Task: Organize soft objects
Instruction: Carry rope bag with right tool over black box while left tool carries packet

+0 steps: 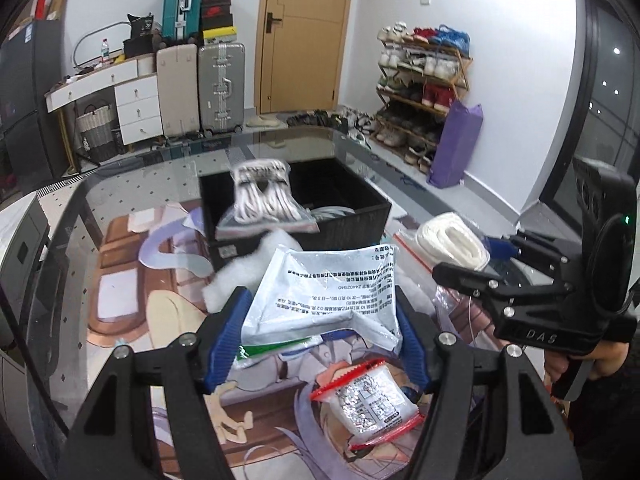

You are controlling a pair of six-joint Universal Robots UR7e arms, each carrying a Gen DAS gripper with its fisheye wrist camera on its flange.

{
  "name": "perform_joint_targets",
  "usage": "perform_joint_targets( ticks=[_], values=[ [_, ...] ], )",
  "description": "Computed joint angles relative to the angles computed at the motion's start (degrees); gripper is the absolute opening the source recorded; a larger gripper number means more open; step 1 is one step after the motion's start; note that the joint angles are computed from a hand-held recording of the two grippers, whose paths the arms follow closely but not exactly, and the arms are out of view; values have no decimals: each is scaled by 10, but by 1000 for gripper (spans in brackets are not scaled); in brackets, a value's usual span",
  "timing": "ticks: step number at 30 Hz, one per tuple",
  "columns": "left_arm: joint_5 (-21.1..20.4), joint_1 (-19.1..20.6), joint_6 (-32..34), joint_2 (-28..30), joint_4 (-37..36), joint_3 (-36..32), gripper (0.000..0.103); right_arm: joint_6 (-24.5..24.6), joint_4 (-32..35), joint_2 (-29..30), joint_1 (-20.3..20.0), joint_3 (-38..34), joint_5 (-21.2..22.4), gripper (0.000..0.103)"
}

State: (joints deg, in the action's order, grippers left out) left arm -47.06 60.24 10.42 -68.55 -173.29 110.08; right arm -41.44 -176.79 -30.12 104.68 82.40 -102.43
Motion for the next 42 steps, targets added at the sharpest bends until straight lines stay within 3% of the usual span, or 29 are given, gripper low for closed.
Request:
perform_joint_targets(
  ticks=[10,22,30,42],
  values=[
    [17,7,23,3,-34,-27,67,-3,4,5,14,-19,5,54],
    [52,31,81,71,-48,-128,68,-16,59,60,27,-133,-11,54],
    [45,53,98,118,-4,-203,68,-29,110,117,31,-237,-34,54],
    [44,70,68,147,95,-243,67,-44,159,186,29,-354,-49,54]
  ],
)
